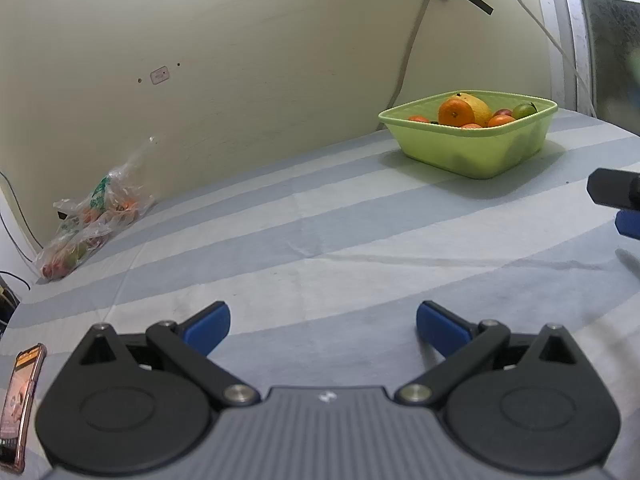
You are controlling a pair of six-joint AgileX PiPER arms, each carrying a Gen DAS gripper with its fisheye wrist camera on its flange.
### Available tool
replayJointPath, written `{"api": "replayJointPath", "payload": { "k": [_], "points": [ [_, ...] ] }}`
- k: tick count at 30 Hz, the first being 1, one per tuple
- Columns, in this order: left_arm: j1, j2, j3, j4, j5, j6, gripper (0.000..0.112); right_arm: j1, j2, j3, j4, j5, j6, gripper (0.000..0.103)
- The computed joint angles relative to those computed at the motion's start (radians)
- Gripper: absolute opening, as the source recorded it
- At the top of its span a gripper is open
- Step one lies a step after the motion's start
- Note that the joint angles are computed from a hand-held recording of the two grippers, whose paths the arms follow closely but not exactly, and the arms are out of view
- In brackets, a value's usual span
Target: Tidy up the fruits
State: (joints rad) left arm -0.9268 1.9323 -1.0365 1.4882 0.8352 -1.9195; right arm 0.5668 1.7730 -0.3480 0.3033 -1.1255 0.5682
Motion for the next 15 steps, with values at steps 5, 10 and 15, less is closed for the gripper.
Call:
{"api": "replayJointPath", "payload": {
  "k": [5, 10, 15],
  "points": [
    [0.001, 0.003, -0.007, -0.007, 0.0, 0.009, 0.103, -0.005, 0.0, 0.001, -0.009, -0.002, 0.005, 0.06],
    [0.002, 0.003, -0.006, -0.003, -0.002, 0.007, 0.103, -0.001, -0.003, 0.003, -0.003, -0.002, 0.004, 0.06],
    [0.003, 0.003, -0.006, -0.003, -0.002, 0.008, 0.103, -0.002, -0.003, 0.003, -0.004, -0.003, 0.006, 0.06]
  ]
}}
